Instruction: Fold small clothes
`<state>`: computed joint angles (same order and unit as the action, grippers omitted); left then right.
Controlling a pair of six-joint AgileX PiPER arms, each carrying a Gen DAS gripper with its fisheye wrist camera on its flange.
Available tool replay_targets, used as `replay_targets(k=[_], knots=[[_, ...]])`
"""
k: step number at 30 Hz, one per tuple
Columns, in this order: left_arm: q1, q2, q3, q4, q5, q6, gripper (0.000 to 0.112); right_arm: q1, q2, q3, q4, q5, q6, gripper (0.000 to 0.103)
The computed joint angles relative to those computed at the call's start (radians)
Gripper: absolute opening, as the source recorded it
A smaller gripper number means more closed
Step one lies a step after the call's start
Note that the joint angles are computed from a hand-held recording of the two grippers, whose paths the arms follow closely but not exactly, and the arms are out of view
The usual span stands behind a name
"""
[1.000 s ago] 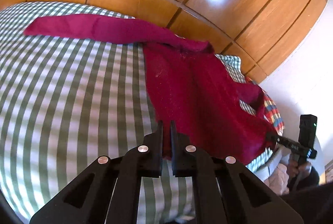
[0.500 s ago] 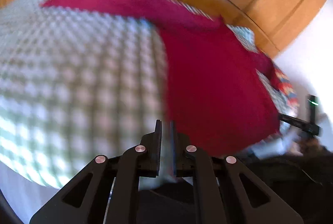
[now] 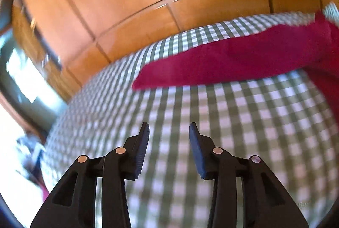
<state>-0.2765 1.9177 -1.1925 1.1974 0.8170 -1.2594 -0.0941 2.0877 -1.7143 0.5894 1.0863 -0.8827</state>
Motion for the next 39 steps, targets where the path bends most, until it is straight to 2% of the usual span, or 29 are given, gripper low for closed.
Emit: replay_targets(k=[3, 6, 9, 13, 14, 16, 17, 19, 22, 26, 28, 32, 34, 36, 39], knots=[[0.051, 0.093, -0.080, 0.065, -0.025, 0.081, 0.038, 0.029, 0.047, -0.054, -0.018, 0.014, 0.060, 0.065], [0.102, 0.179, -0.180, 0.054, -0.057, 0.228, 0.038, 0.028, 0.085, -0.102, -0.027, 0.025, 0.086, 0.067], [0.144, 0.262, -0.297, 0.017, -0.083, 0.375, 0.038, 0.039, 0.114, -0.132, -0.041, 0.022, 0.115, 0.068], [0.170, 0.359, -0.445, -0.074, -0.075, 0.529, 0.038, 0.053, 0.132, -0.153, -0.046, 0.013, 0.127, 0.072], [0.173, 0.378, -0.473, -0.086, -0.067, 0.553, 0.036, 0.054, 0.133, -0.153, -0.048, 0.009, 0.124, 0.072], [0.182, 0.397, -0.537, -0.210, -0.059, 0.672, 0.003, 0.056, 0.131, -0.144, -0.043, -0.007, 0.109, 0.072], [0.178, 0.403, -0.559, -0.245, -0.034, 0.699, 0.003, 0.055, 0.132, -0.143, -0.041, -0.008, 0.107, 0.072], [0.176, 0.370, -0.538, -0.272, -0.036, 0.677, 0.003, 0.054, 0.134, -0.146, -0.037, -0.009, 0.108, 0.072], [0.189, 0.245, -0.450, -0.346, -0.080, 0.628, 0.002, 0.052, 0.137, -0.150, -0.028, -0.005, 0.108, 0.072], [0.243, 0.019, -0.338, -0.583, -0.139, 0.690, 0.002, 0.047, 0.127, -0.125, -0.004, -0.022, 0.087, 0.072], [0.282, -0.090, -0.306, -0.756, -0.151, 0.765, 0.002, 0.040, 0.121, -0.114, 0.009, -0.024, 0.074, 0.072], [0.348, -0.246, -0.305, -1.046, -0.104, 0.863, 0.002, 0.024, 0.120, -0.104, 0.041, -0.022, 0.051, 0.072], [0.351, -0.265, -0.331, -1.100, -0.066, 0.872, 0.002, 0.018, 0.122, -0.106, 0.049, -0.019, 0.046, 0.072], [0.362, -0.262, -0.372, -1.153, -0.019, 0.875, 0.002, 0.010, 0.124, -0.108, 0.058, -0.015, 0.041, 0.072], [0.406, -0.185, -0.478, -1.243, 0.059, 0.857, 0.002, 0.009, 0.120, -0.110, 0.052, -0.023, 0.046, 0.071]])
